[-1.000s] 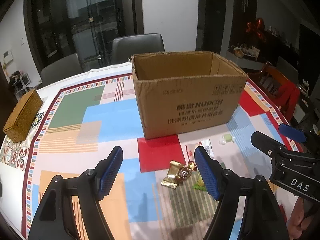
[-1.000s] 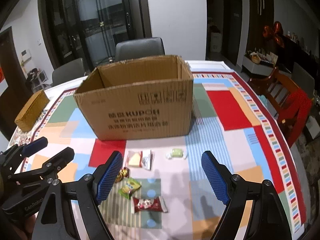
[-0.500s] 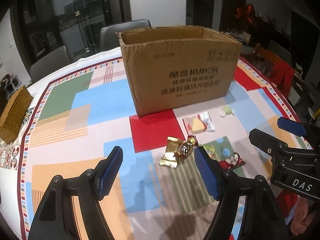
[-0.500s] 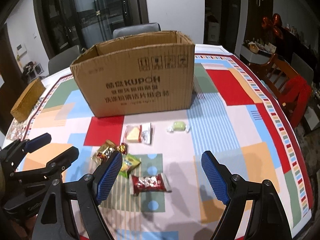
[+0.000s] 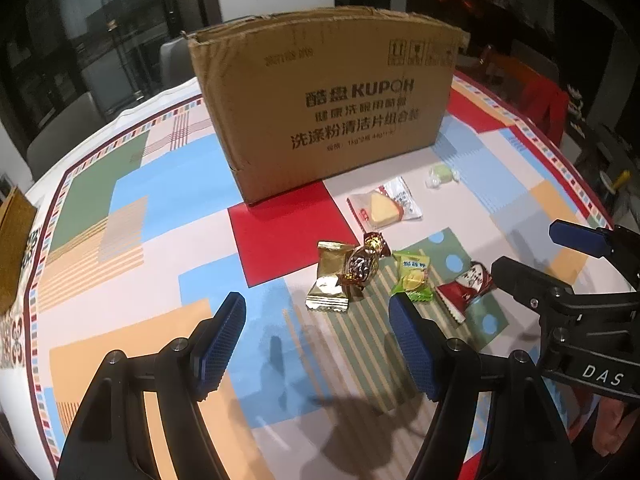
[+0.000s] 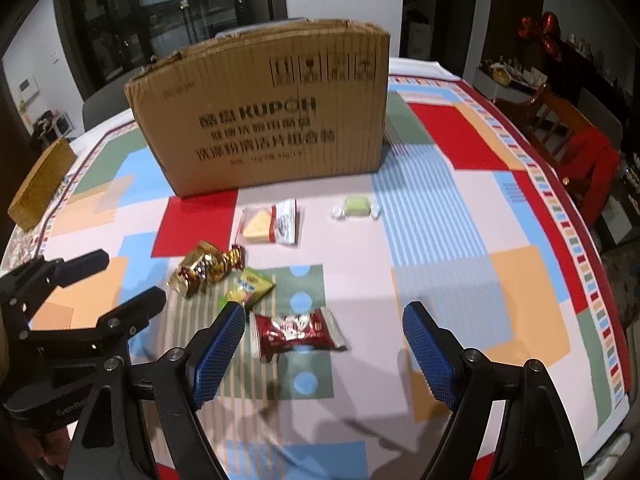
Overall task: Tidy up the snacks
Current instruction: 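Grasp the gold-wrapped candy with the left tool while the right tool grasps the red Love bar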
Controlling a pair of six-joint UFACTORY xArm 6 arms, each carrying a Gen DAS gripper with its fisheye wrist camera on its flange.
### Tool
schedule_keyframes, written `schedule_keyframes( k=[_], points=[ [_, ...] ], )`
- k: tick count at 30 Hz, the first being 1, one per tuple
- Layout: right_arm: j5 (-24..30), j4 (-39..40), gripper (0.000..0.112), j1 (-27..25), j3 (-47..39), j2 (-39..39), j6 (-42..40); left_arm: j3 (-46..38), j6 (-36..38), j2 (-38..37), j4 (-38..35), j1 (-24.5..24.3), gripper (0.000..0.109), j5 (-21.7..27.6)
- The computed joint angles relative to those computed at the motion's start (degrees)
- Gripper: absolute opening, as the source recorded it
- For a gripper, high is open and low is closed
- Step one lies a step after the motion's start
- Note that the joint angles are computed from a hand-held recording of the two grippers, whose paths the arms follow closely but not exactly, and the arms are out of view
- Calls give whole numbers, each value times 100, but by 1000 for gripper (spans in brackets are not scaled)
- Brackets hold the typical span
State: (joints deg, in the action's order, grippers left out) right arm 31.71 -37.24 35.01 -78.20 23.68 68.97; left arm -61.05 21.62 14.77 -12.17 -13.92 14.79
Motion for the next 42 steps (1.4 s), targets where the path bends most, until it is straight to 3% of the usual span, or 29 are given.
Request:
schedule_keyframes(
  k=[16,28,35,38,42],
  points=[
    [426,1228,82,59,-584,624,-786,-824,827,818,-279,84,72,678],
    [446,1675,81,21,-834,915,-1071,-1345,1308,1215,-739,100,58,1010],
    [453,1500,48,66,-944,956,-1051,-1314,1481,1171,-926,71,29,1011],
    [433,1462,34,85,-940,946,-1028,-1274,1420,1155,-904,63,29,963],
    [322,1525,29,65,-873,910,-1067,-1177,1327,1097,-854,50,28,905]
  ],
)
